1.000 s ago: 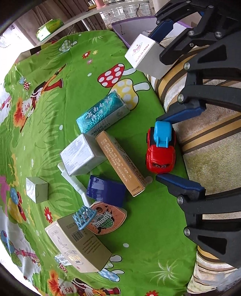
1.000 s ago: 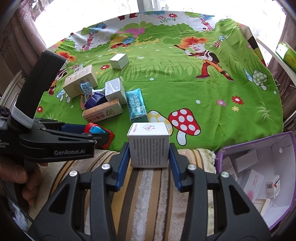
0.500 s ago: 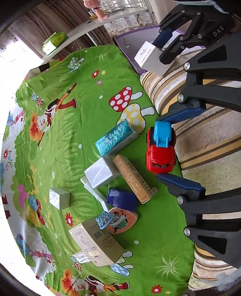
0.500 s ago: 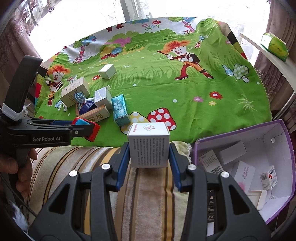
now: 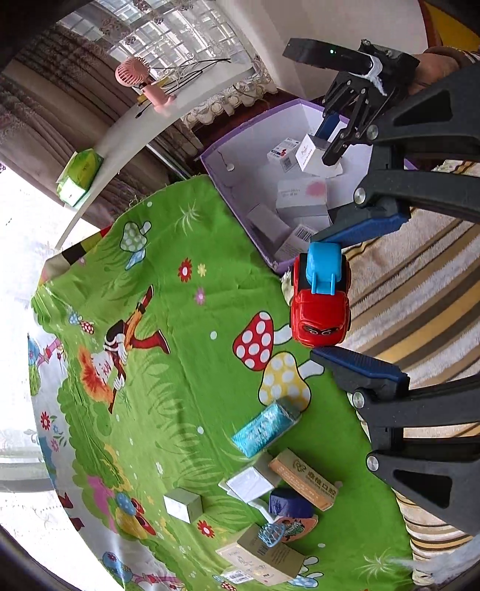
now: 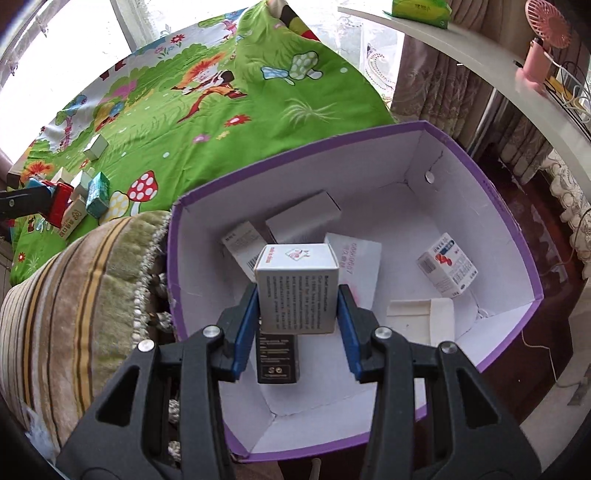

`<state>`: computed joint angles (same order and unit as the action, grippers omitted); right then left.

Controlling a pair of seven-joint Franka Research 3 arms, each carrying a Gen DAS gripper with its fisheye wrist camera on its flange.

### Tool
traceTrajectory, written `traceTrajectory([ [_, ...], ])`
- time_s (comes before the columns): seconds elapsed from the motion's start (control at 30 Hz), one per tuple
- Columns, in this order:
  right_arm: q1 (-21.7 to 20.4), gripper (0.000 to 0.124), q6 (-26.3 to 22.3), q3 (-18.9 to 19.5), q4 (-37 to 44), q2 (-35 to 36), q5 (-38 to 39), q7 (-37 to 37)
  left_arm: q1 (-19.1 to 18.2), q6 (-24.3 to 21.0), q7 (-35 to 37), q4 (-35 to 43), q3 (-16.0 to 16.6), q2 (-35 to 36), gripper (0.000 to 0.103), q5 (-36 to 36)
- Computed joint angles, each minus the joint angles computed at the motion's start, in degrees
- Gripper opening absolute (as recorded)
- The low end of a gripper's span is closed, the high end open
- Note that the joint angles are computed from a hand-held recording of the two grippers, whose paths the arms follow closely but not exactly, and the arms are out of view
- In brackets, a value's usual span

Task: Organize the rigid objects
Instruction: 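Lower the white box into the purple box and open the right tool while the left tool carries the car, then lower the toy car into the purple box and open the left tool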

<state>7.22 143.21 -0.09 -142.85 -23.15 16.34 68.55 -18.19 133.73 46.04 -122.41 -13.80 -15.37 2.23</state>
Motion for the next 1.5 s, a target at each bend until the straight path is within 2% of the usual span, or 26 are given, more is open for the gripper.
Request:
traceTrajectory([
  [0.33,-1.81,0.046,-4.89,-1.42,-1.77,1.04,-1.35,-2.82,-2.35,0.13,4.15,10.03,-2.19,11.15,0.054,-0.7],
  [0.43,-1.89,0.051,-6.32,-1.76,-1.11,1.78,-0.4,-3.22,-2.83,-0.3,4.95,12.96,-2.7,14.58,0.054,-1.32],
  [0.53,-2.43,0.063,-6.1,-2.0,-1.68,0.58,-0.13,-3.77,-3.21,-0.73,5.38,16.0,-3.16,18.28,0.054,-2.59],
  [0.73,-4.97,0.071,-4.31,-2.92,-2.09,-2.08,0.26,-2.99,-4.21,-0.18,5.57,22.89,-4.25,26.6,0.054,-3.6],
  [1.0,-7.34,0.072,-1.51,-4.4,-1.15,-1.66,1.18,-2.28,-6.81,-3.13,2.09,33.13,-4.45,37.83,0.054,-1.66],
  [1.13,-6.99,0.073,-1.07,-5.31,-1.01,-1.1,3.09,-4.07,-8.33,-5.87,0.82,37.04,-4.0,41.44,0.054,0.92],
  [1.43,-8.02,0.073,-0.46,-5.08,-1.23,-1.59,2.89,-3.82,-9.73,-10.38,0.89,41.74,-3.33,45.61,0.057,3.77],
  [1.5,-8.02,0.073,-0.39,-5.1,-1.17,-1.44,3.09,-3.81,-9.19,-9.94,1.78,41.51,-3.87,45.8,0.057,2.64],
])
